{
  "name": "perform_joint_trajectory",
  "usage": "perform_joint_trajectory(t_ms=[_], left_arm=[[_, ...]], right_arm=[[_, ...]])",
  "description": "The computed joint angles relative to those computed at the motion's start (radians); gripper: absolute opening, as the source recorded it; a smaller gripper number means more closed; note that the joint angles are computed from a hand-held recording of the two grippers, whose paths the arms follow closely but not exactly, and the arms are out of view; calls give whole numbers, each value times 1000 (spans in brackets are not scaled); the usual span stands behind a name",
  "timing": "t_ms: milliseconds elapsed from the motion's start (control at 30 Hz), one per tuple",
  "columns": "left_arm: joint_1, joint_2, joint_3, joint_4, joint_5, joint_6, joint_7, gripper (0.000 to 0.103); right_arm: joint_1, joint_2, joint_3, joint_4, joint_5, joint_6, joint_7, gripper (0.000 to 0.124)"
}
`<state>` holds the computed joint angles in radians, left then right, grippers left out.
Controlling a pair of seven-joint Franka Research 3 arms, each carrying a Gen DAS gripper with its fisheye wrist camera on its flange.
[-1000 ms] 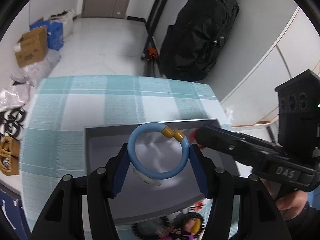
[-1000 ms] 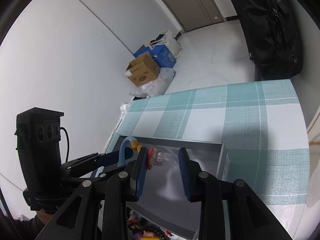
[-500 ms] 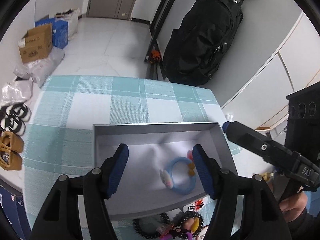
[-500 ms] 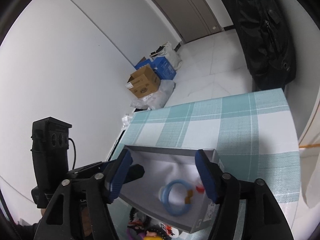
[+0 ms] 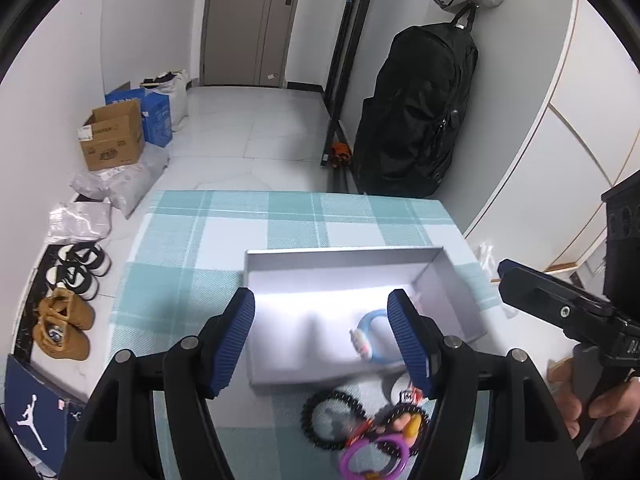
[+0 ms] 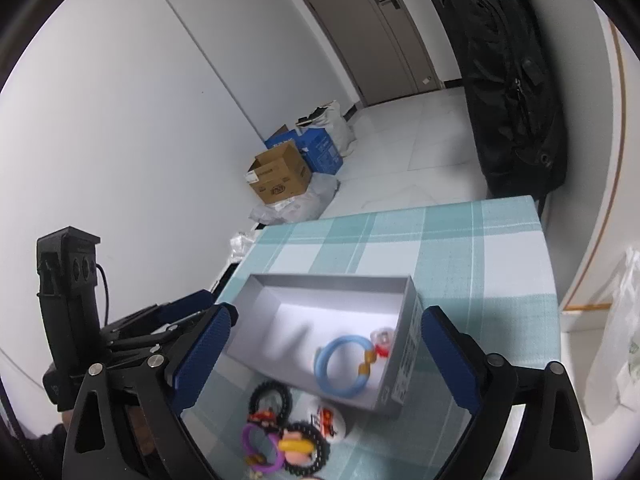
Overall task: Organize jewelry
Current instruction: 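Withdraw the left gripper from the box back over the pile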
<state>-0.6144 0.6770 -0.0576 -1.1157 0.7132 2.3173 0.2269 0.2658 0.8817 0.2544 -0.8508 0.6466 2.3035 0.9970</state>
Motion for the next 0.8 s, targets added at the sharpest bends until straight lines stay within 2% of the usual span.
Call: perform_joint_trajectory(t_ms=[167,300,400,500,567,733,800], left_arm=[[-28,-36,9,-47,44,-28,-38,65],[-26,-68,-10,-95,46,-38,-86,66],[-8,-96,-37,-149,10,-16,-132,68],[-11,-90,-52,-142,-4,-41,-126,74],[-18,-88,-55,-139,-3,-47,-124,75],[-19,-84,-73,-155,-36,-20,-141,76],[-33,-79,-76,-147,-50,-58,-146,76]], right_arm=[[-22,-119,10,-195,32,85,-109,103],[-34,-199,9,-318,67,136,-161,103],[-31,-246,-12,-379,61,121,-130,103],[-34,-312,-14,-484,72,158,-189,103],[-27,-336,-24,-522,64,160,-205,103],[-18,-381,-45,-603,45,129,-206,103],[-6,-387,-64,-619,10,93,-186,103]])
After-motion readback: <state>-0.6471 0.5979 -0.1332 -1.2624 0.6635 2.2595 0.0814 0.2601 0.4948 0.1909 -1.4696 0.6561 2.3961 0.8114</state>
